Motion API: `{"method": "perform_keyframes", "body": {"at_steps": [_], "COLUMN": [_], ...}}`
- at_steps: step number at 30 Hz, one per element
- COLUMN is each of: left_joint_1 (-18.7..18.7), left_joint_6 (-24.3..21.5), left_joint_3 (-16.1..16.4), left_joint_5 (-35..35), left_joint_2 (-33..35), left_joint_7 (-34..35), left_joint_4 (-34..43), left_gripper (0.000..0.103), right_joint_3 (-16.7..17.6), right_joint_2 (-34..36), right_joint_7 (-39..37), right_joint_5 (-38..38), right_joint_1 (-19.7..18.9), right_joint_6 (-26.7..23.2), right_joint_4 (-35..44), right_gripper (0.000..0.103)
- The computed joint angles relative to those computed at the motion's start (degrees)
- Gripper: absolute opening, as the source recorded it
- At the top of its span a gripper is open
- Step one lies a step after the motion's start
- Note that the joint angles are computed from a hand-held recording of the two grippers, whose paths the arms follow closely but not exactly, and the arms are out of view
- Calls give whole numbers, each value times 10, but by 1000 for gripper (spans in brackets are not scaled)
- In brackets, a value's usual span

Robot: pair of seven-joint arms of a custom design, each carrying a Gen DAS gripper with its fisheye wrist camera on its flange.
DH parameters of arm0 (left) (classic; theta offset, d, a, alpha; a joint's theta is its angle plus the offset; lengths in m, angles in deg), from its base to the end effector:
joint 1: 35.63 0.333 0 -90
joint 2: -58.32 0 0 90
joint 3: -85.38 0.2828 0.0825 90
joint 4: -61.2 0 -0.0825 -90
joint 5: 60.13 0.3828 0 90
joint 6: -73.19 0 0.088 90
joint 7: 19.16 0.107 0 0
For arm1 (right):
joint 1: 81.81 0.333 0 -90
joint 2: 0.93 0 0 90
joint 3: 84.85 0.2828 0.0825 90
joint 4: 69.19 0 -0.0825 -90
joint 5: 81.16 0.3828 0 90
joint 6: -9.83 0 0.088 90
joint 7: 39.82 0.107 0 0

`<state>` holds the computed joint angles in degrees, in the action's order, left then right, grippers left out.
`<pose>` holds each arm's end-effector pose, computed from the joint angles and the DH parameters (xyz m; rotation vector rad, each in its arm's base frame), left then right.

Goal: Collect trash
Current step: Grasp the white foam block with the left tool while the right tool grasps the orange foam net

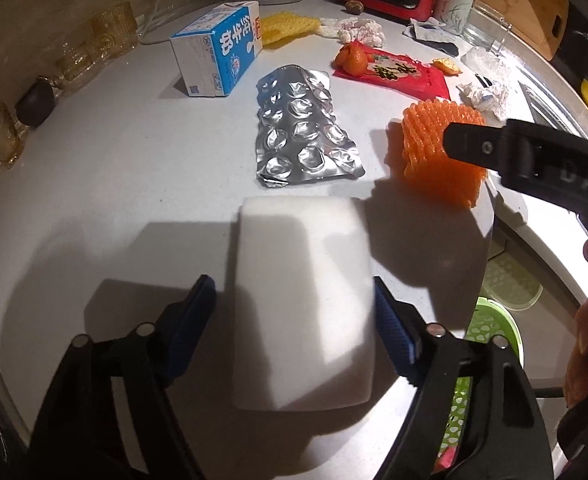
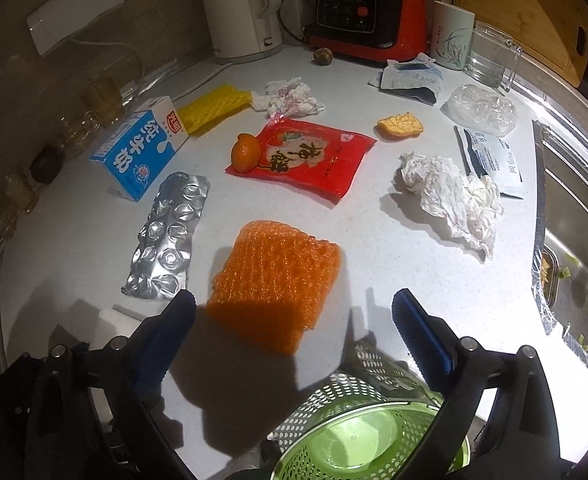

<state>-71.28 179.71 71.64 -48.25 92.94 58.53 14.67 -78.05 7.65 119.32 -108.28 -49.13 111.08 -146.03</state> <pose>0.5268 -0.4871 0.6069 -1.3623 2.5437 -0.6133 0.5014 0.3530 0.6437 -1.4072 2.3545 -0.5712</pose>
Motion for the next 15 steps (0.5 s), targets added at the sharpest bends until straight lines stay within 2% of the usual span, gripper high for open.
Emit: {"method": "perform_keyframes", "body": {"at_steps": [1,4,7,9,10,12,14,15], "left_joint_1": [1,12,25,32,35,41,47,51], "left_joint_6": [-1,-3,27,43,50,58,58,61], "left_joint_3": [-1,-10,-15,-19,-21,-27,-36,-41], "left_joint_5": [-2,-26,-37,-41,-42,-49,-62,-71], "left_joint_2": [1,2,-33,-51,-58,-71,-79,-87], "left_joint_7": [4,10,12,19,23,36,53,65], "left_joint_4": [3,7,-49,-75,-84,-98,-102,-108], "left_gripper": [59,59,59,59,59,59,59,59], "right_joint_3": [-1,-6,-10,-11,-10,-7,-3,1], "right_joint_2": [8,26,28,13,12,6,-16,-35], "right_joint_7": [1,8,13,21,23,23,26,29], "right_joint_5": [3,11,27,33,27,18,20,26], "right_joint_1": [-1,0,-1,-4,-3,0,-1,-3], "right_joint_6": [-1,-9,6,38,39,40,53,63], "right_joint_4": [7,24,15,-12,-13,-16,-39,-60], "right_gripper": [94,89,62,48,45,32,24,24]}}
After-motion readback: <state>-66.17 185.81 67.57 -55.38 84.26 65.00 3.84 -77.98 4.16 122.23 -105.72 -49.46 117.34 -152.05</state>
